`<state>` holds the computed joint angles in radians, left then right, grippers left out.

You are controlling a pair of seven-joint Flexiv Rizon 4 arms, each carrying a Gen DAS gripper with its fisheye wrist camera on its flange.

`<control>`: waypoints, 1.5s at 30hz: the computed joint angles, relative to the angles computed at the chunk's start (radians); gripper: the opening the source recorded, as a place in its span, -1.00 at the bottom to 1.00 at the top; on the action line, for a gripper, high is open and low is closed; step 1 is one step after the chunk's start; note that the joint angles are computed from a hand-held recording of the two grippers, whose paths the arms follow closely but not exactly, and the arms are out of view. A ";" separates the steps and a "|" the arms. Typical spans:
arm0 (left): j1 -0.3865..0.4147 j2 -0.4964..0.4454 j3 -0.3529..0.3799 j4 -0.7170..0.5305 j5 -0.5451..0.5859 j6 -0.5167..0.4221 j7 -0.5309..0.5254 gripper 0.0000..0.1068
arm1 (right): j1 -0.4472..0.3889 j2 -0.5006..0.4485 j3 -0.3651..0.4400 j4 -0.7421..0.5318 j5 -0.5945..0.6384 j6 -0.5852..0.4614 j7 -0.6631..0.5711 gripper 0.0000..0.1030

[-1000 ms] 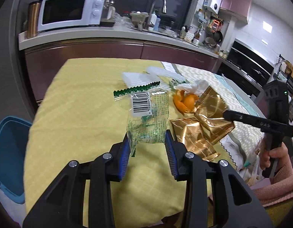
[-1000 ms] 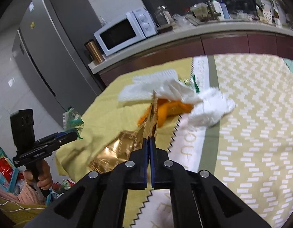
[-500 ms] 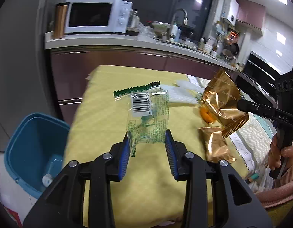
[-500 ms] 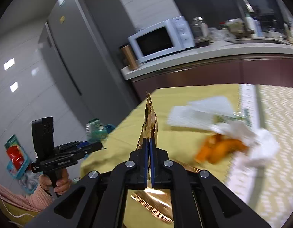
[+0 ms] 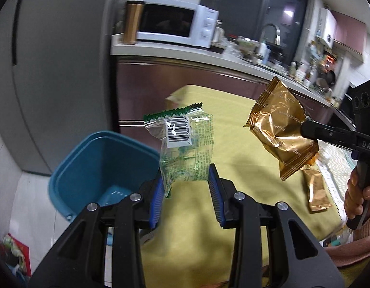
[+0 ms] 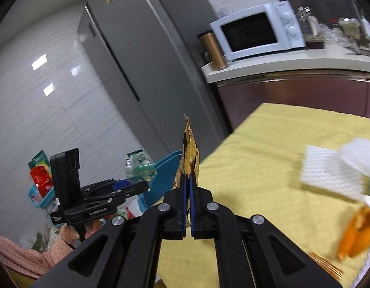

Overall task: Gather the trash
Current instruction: 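Carry both items over the blue bin and open both tools to drop them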

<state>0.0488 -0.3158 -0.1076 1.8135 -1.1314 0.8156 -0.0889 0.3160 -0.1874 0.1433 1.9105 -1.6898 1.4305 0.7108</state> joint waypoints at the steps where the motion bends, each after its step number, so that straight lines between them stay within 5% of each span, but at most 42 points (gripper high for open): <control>1: 0.003 -0.011 0.003 -0.011 0.004 0.007 -0.007 -0.34 | 0.000 -0.017 -0.004 -0.019 -0.005 0.015 -0.002 -0.97; 10: 0.040 -0.085 -0.005 -0.079 0.071 0.068 -0.077 -0.34 | 0.037 -0.167 -0.039 -0.164 0.108 0.106 -0.135 -0.97; 24: 0.083 -0.178 -0.037 -0.145 0.206 0.119 -0.206 -0.34 | 0.102 -0.346 0.043 -0.312 0.700 0.033 -0.696 -0.97; 45: 0.097 -0.223 -0.072 -0.182 0.277 0.137 -0.280 -0.34 | 0.216 -0.395 -0.002 -0.393 1.072 -0.065 -0.986 -0.97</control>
<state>0.1463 -0.5387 -0.1796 1.6316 -0.8547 0.9528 -0.3692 0.5324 -0.5823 0.1414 1.5174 -0.6183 1.3657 -0.2753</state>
